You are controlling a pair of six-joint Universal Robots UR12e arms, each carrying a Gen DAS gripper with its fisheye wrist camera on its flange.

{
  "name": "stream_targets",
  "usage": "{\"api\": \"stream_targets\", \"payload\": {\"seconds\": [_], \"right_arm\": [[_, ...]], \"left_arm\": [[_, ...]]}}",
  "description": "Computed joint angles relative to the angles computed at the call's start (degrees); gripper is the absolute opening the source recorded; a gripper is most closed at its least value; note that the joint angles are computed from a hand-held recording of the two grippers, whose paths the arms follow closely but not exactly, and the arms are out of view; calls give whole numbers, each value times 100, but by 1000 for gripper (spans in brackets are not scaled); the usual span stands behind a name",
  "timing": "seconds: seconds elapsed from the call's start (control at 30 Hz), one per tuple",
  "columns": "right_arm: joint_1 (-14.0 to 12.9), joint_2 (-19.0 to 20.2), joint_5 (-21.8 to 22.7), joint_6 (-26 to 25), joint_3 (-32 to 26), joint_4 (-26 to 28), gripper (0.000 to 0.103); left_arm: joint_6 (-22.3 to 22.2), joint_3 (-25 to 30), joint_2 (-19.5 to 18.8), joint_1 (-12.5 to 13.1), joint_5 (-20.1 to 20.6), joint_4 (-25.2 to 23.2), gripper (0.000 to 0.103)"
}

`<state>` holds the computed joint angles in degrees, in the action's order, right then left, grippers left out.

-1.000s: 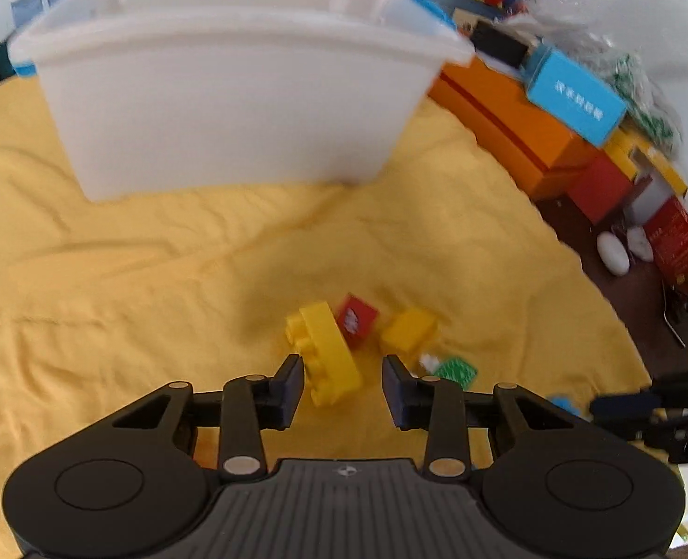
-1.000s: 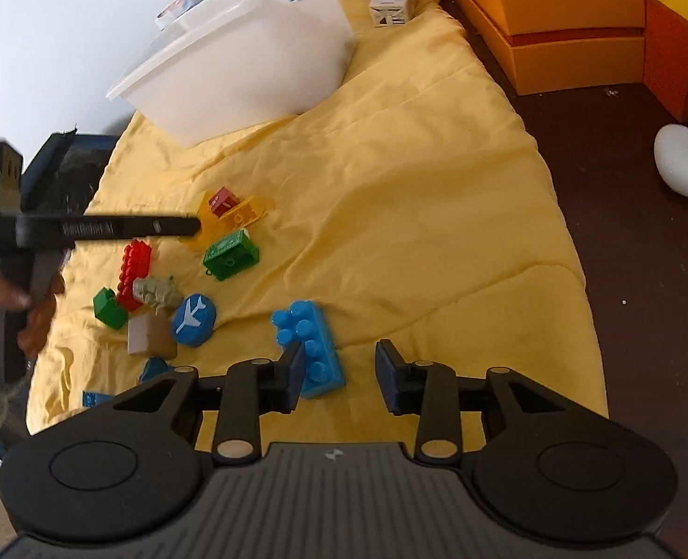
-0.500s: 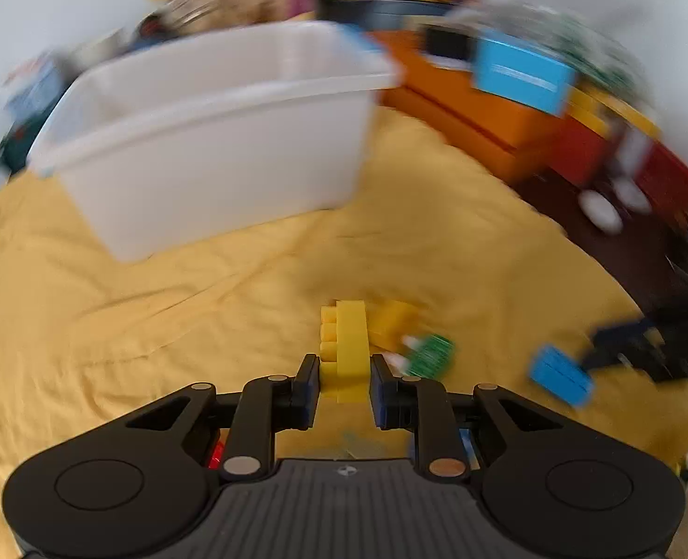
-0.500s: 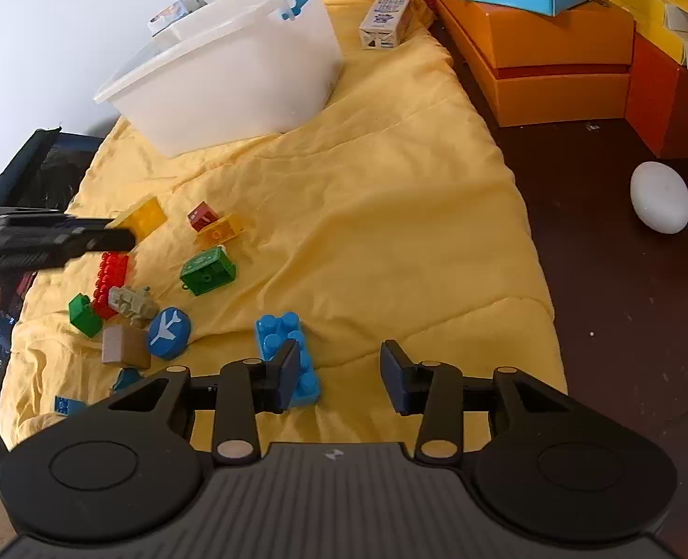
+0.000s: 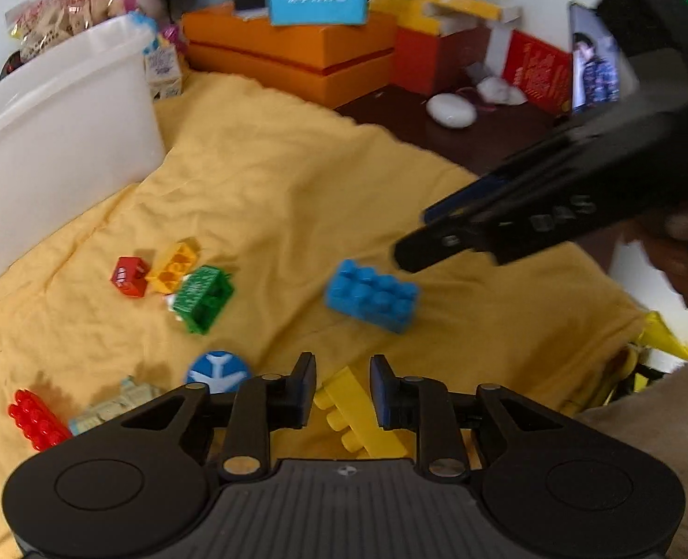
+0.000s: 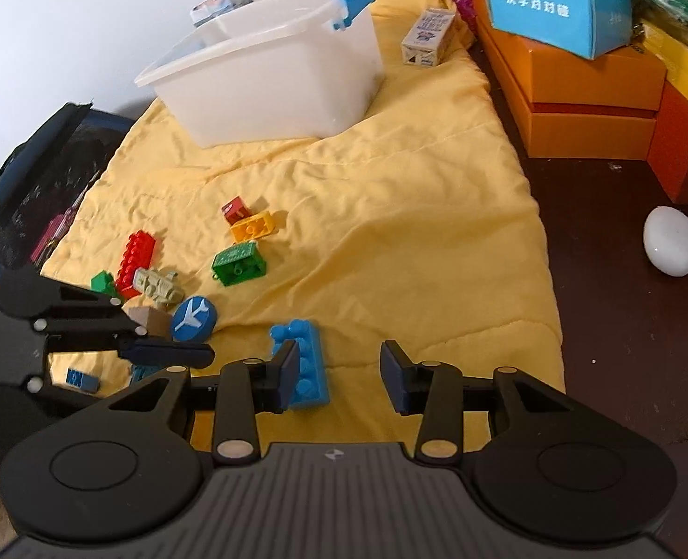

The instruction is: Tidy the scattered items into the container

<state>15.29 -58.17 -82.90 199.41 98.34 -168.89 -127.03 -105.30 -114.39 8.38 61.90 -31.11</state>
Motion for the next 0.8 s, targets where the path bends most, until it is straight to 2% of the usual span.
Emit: {"api": "stream_targets", "payload": {"seconds": [0.17,0.23,0.3,0.43,0.53,0.67,0.73,0.8], "right_arm": [[-35,-13,215,-308,16,-11,43],[-48,-5,279,-377,11,-20,43],[-65,10,372,-463,-11,13,43],[-83,18,488,-632,-24,-1,43],[-91,6,524,-760,-7,-8,43],[-106,-36,469,-722,66,-31,43],[-122,-60,460,-721,110,-46,43],[-142,-84,457,-727,160,-82,43]], "left_arm": [[-489,-225,182,79,78,401,35],[-651,-279,265,132,40,377,35],[-813,-302,289,157,13,375,41],[-1227,-212,240,65,415,106,41],[-1870,-67,163,130,211,-395,40],[-2831,34,42,267,-169,-668,40],[-3054,47,9,282,-284,-679,40],[-2988,37,0,198,-171,-522,40]]}}
